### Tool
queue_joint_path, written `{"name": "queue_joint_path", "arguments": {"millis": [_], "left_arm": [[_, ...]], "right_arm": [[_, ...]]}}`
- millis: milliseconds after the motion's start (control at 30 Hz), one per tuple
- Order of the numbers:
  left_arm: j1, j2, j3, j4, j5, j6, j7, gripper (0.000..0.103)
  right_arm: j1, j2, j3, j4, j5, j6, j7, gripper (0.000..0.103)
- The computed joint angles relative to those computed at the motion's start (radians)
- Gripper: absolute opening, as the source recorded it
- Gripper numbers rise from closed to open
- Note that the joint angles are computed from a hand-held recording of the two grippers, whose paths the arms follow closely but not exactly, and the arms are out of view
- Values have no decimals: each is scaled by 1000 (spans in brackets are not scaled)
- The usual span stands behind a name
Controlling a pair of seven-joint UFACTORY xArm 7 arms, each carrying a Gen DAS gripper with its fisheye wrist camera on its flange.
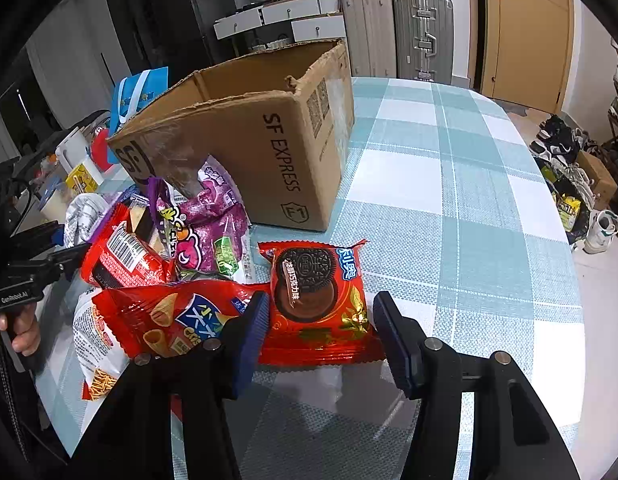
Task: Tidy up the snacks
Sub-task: 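Close the left gripper on the white printed bag while the right grasps the Oreo pack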
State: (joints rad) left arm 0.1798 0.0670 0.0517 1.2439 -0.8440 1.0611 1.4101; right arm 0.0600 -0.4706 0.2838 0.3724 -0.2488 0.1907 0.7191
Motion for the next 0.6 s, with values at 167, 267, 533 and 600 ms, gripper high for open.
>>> {"name": "queue_joint_path", "arguments": {"millis": [167, 267, 533, 600], "left_arm": [[7, -3, 4, 6, -19, 5, -13, 47], [9, -10, 6, 4, -36, 2, -11, 47], [17, -26, 18, 9, -89, 17, -18, 47], [16, -37, 20, 1, -102, 11, -12, 47]], "right_arm": [[10, 0, -5, 5, -2, 14, -12, 50], [11, -4, -4, 4, -7, 13, -18, 44], [11, -41, 2, -8, -11, 6, -27, 44], [11, -62, 3, -14, -6, 7, -25, 44]]}}
